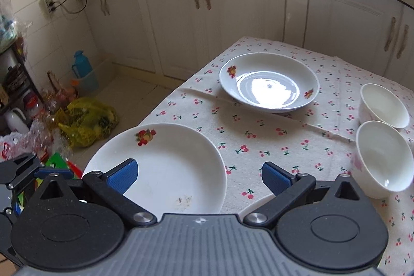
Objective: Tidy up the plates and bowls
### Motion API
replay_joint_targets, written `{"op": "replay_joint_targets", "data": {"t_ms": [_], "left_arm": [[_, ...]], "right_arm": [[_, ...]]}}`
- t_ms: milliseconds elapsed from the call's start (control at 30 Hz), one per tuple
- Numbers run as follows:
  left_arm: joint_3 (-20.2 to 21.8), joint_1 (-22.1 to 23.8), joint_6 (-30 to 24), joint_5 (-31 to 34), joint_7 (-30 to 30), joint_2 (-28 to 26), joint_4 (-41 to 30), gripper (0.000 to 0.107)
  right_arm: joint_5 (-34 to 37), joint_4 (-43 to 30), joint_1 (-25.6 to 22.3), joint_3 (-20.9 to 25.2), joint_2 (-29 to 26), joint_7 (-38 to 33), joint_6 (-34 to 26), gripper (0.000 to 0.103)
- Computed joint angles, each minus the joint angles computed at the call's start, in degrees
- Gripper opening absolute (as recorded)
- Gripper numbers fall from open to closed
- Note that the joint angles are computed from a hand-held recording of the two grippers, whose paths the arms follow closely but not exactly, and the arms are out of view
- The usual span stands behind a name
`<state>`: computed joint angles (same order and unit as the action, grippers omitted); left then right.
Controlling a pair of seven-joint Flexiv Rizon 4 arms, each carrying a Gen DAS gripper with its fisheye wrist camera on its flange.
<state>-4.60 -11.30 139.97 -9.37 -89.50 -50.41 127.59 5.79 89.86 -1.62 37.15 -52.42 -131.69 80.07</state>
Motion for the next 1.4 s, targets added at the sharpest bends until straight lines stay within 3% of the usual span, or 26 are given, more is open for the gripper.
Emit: {"op": "replay_joint_targets", "data": {"t_ms": [467,567,700,1100,1400], "left_arm": [[-0.5,3.5,-5.1,6.0,6.1,-1.3,-3.9,0.102],[-0.8,4.3,-5.9,6.7,6.7,-1.3,-4.4,0.102],[-1.6,5.5,-6.6,8.1,6.9,-1.5,-4.9,0.102],[-2.7,7.5,-8.0,10.8,7.4,-1.6,-5.8,0.102],[-3.0,8.0,-9.7,11.0,7.7,-1.0,-6.4,0.102]], "right_arm": [[1.6,-8.6,6.4,-6.7,-2.0,-0.9,-13.6,0.102],[3.2,-11.5,7.4,-7.9,-2.7,-1.0,-17.0,0.097],[5.2,-15.0,8.9,-9.8,-3.6,-0.9,-21.4,0.082],[10.8,-20.5,10.3,-12.1,-4.6,-3.0,-30.0,0.067],[12.5,-20.5,11.6,-14.2,-3.8,-3.8,-29.5,0.068]]}}
